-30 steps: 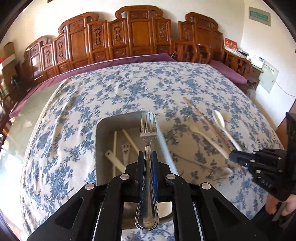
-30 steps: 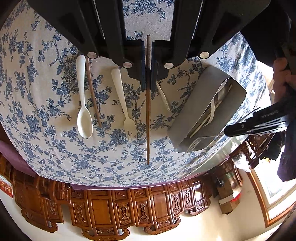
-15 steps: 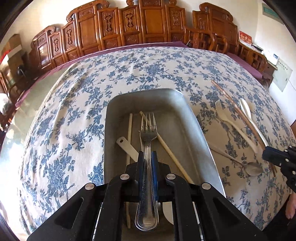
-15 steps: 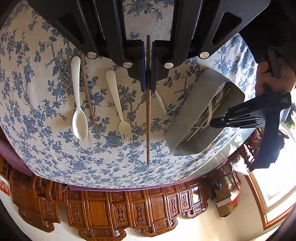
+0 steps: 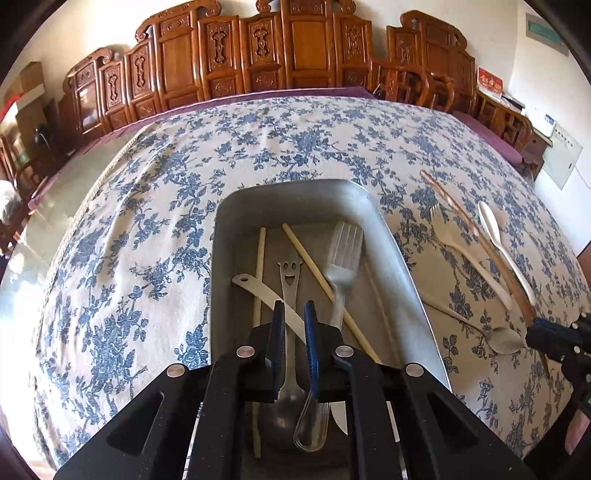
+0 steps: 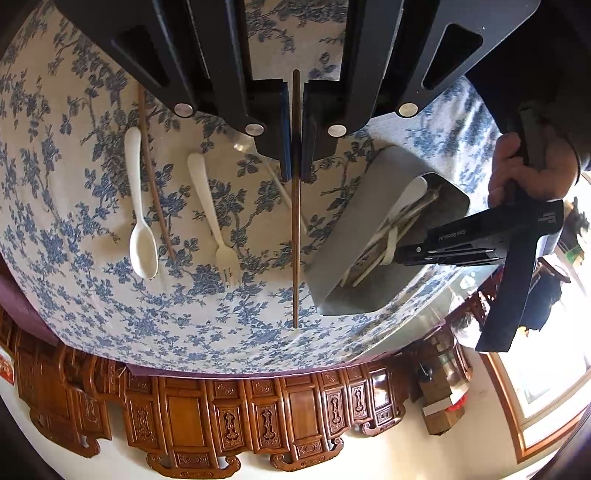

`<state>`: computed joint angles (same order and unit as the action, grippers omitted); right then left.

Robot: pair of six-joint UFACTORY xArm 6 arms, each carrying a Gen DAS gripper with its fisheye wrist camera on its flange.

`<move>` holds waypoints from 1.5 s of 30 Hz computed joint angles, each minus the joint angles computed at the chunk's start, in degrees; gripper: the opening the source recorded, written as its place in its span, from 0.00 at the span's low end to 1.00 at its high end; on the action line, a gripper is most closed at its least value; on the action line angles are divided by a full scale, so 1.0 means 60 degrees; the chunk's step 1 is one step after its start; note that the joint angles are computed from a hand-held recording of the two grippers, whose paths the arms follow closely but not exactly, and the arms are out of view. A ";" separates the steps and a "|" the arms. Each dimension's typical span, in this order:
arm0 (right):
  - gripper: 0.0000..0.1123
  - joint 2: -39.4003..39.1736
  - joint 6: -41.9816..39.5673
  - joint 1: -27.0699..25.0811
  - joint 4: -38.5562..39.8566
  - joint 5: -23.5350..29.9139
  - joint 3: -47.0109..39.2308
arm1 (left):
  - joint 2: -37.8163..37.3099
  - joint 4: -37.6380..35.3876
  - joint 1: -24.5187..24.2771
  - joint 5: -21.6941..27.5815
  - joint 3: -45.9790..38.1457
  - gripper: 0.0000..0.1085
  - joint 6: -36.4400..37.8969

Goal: Organize utensils
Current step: 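Carry the metal fork into the tray and open the left gripper, then lower the chopstick into the tray and open the right gripper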

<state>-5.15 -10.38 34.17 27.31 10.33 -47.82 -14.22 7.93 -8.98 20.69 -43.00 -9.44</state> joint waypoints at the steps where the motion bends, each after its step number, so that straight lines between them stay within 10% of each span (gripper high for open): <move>1: 0.05 -0.0034 0.0035 0.0049 0.0079 0.0022 -0.0007 | -0.0062 -0.0030 0.0018 -0.0015 0.0029 0.12 0.0061; 29: 0.05 0.2749 0.0723 0.1006 0.1223 0.1803 -0.3918 | -0.1098 -0.1723 0.0925 -0.0385 0.0383 0.14 0.1729; 45: 0.09 0.1543 0.0778 0.0393 -0.0922 0.0338 -0.2390 | -0.1188 -0.2077 0.0651 -0.0338 0.0389 0.22 0.1953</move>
<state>4.11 -5.72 36.53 21.78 12.36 -62.16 -21.35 -4.53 -5.07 18.66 -40.67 2.28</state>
